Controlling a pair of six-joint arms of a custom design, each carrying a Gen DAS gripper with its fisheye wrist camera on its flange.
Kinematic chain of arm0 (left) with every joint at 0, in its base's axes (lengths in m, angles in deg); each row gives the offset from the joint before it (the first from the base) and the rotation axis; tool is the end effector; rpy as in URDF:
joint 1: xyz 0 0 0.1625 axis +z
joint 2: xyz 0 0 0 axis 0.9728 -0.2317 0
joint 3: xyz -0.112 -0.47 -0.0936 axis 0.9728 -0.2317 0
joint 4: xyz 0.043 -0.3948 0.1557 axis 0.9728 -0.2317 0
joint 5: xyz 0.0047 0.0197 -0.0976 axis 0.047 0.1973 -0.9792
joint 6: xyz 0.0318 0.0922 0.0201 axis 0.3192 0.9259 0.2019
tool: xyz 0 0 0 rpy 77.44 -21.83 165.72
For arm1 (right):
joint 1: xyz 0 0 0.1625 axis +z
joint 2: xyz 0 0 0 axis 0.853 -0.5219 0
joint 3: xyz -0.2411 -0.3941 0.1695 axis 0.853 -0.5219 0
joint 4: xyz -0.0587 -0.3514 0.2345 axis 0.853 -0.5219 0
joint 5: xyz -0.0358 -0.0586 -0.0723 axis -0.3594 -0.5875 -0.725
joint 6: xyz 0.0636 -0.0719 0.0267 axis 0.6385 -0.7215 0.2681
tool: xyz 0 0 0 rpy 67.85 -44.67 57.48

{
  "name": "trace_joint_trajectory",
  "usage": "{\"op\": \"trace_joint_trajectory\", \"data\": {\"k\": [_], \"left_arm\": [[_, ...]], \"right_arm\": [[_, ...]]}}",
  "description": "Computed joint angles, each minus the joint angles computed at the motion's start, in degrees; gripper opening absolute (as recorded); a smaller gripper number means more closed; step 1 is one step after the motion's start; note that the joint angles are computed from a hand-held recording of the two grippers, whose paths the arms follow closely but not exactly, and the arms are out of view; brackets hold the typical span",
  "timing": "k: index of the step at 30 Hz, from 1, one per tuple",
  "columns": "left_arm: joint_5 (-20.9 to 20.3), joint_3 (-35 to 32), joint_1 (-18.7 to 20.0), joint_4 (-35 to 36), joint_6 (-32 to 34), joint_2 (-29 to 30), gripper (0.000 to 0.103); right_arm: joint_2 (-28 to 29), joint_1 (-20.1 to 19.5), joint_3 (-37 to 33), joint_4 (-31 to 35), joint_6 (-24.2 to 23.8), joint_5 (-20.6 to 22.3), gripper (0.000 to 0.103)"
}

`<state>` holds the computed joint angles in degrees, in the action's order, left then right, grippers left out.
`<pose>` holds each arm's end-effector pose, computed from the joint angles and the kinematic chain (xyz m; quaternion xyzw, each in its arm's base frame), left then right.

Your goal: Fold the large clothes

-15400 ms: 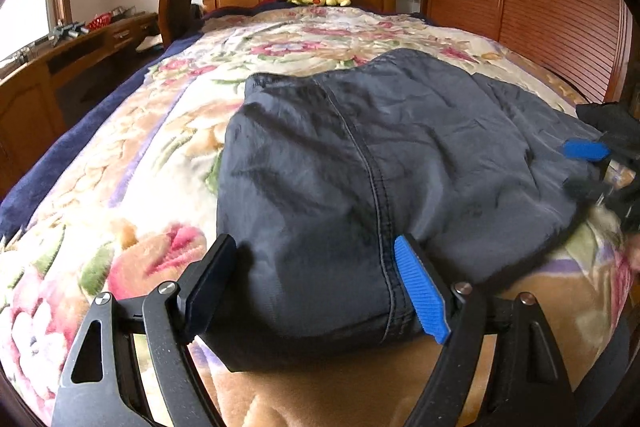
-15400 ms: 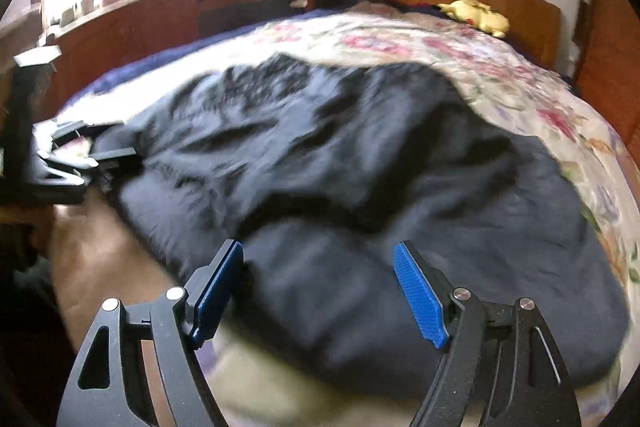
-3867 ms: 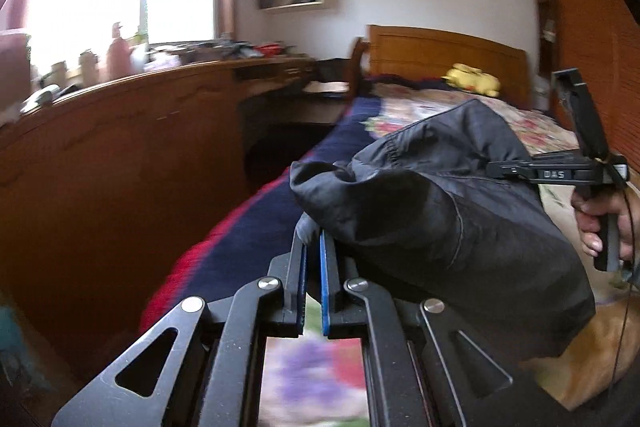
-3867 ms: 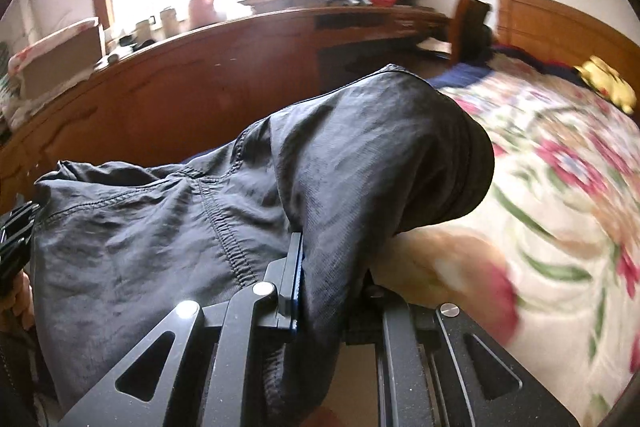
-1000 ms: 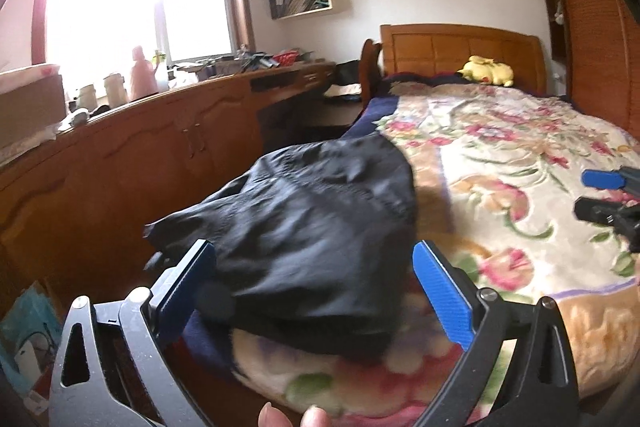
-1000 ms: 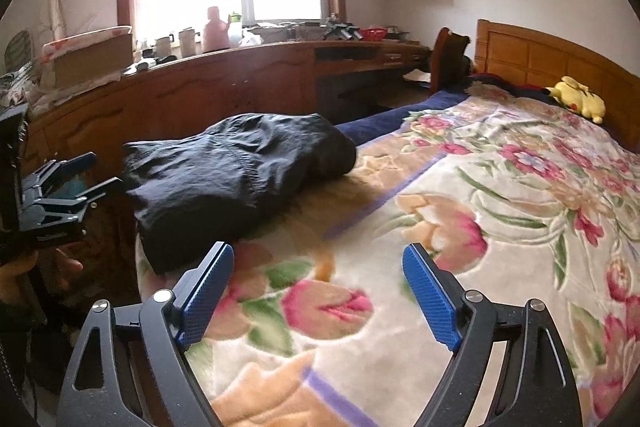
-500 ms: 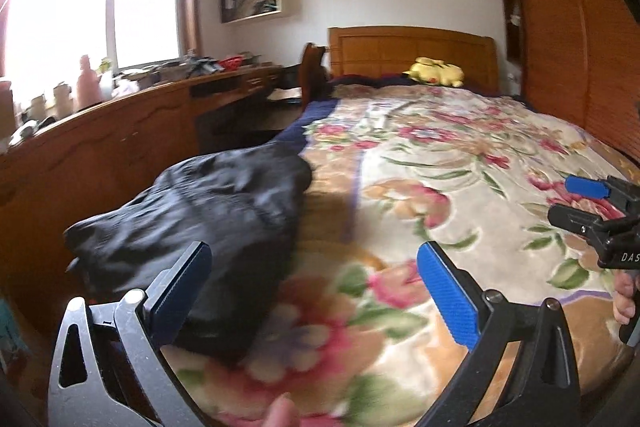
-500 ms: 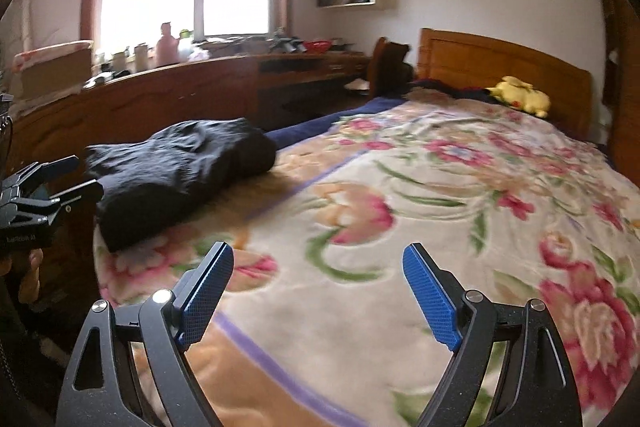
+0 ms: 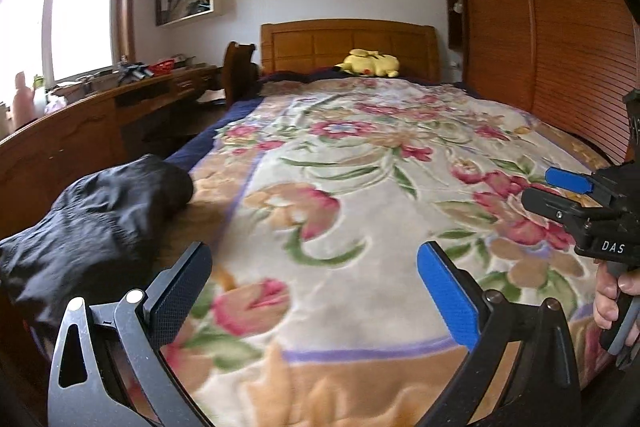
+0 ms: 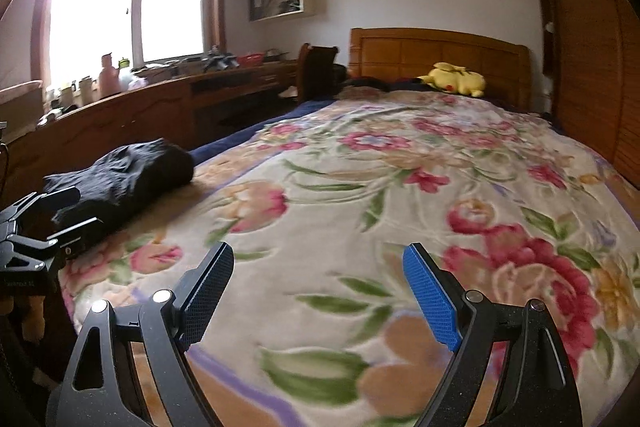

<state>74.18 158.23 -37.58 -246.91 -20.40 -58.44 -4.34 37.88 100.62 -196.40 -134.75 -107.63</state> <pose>-0.2469 -0.4977 0.1886 0.0866 0.7452 -0.5191 0.4095 0.2293 -0.7630 0.0339 0.4172 -0.7881 0.4374 0.1167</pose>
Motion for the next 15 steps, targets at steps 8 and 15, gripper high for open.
{"op": "trace_joint_trajectory", "data": {"k": [8, 15], "left_arm": [[-4.57, -8.83, 1.05, 1.2, 3.27, 6.18, 0.103], [-8.65, -17.01, 1.94, -0.97, 9.02, 11.57, 0.103]], "right_arm": [[-1.84, -2.32, 2.34, -4.64, 0.5, -1.38, 0.088], [-4.02, -5.05, 3.66, -6.38, 2.2, -2.23, 0.088]]}}
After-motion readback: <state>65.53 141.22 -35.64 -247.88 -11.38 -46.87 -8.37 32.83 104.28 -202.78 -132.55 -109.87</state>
